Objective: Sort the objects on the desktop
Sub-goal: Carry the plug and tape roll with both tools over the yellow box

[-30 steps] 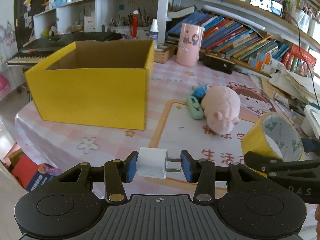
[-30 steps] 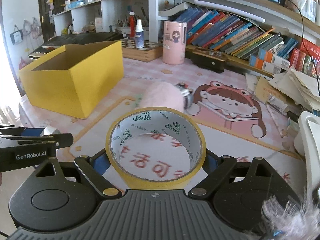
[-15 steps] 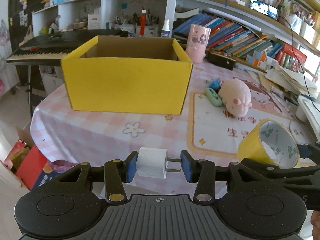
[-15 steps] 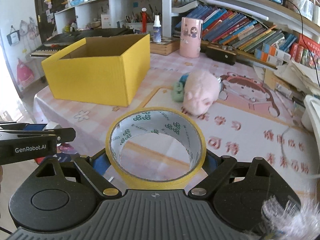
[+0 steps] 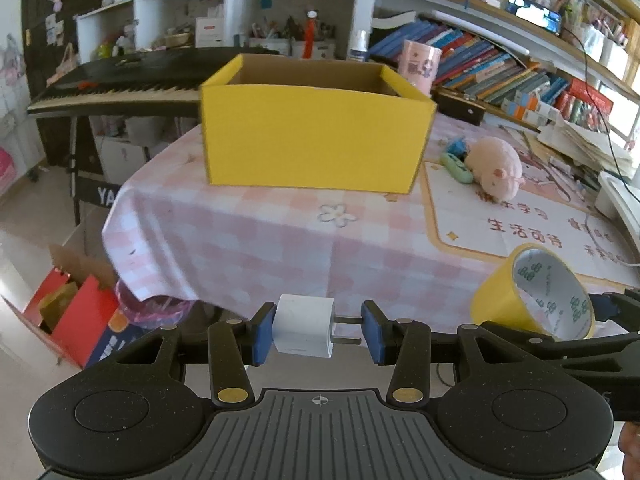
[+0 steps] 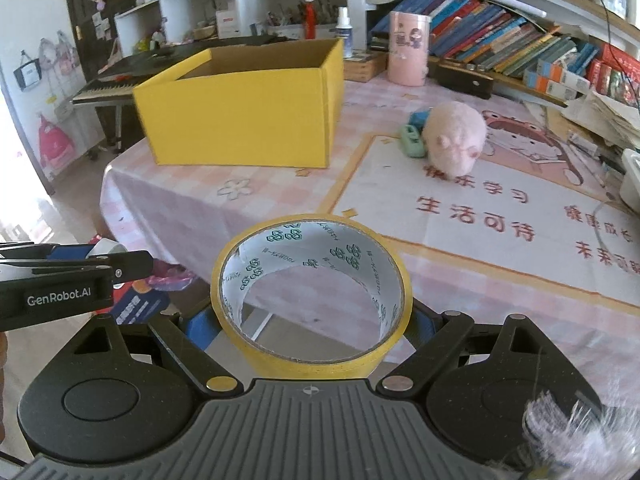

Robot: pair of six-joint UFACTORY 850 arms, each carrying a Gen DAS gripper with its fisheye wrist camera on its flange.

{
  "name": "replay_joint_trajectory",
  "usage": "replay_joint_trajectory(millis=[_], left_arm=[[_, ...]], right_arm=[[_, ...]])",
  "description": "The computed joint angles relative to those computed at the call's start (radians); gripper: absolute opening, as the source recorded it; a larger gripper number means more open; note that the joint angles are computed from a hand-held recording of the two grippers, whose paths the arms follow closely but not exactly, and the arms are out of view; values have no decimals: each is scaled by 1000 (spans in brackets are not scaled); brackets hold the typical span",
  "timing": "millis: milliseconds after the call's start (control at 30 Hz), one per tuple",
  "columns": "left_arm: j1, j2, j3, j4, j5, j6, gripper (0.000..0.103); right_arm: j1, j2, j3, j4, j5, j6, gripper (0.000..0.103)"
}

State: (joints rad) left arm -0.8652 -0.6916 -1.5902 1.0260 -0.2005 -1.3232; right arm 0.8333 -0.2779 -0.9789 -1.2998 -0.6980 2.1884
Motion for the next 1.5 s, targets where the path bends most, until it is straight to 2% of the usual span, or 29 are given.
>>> replay_joint_trajectory(millis=[200, 567, 1167, 1500], left_arm=[[17, 42, 66, 224, 1, -259, 44], [35, 70, 107, 487, -1, -539, 44], [45, 57, 87, 591, 31, -615, 44], [47, 35, 55, 556, 50, -575, 44]], right_arm=[[12, -31, -47, -7, 13, -52, 89], [21, -68, -107, -25, 9, -114, 89], [15, -84, -137, -12, -10, -149, 89], [2, -85, -143, 4, -14, -169, 89]])
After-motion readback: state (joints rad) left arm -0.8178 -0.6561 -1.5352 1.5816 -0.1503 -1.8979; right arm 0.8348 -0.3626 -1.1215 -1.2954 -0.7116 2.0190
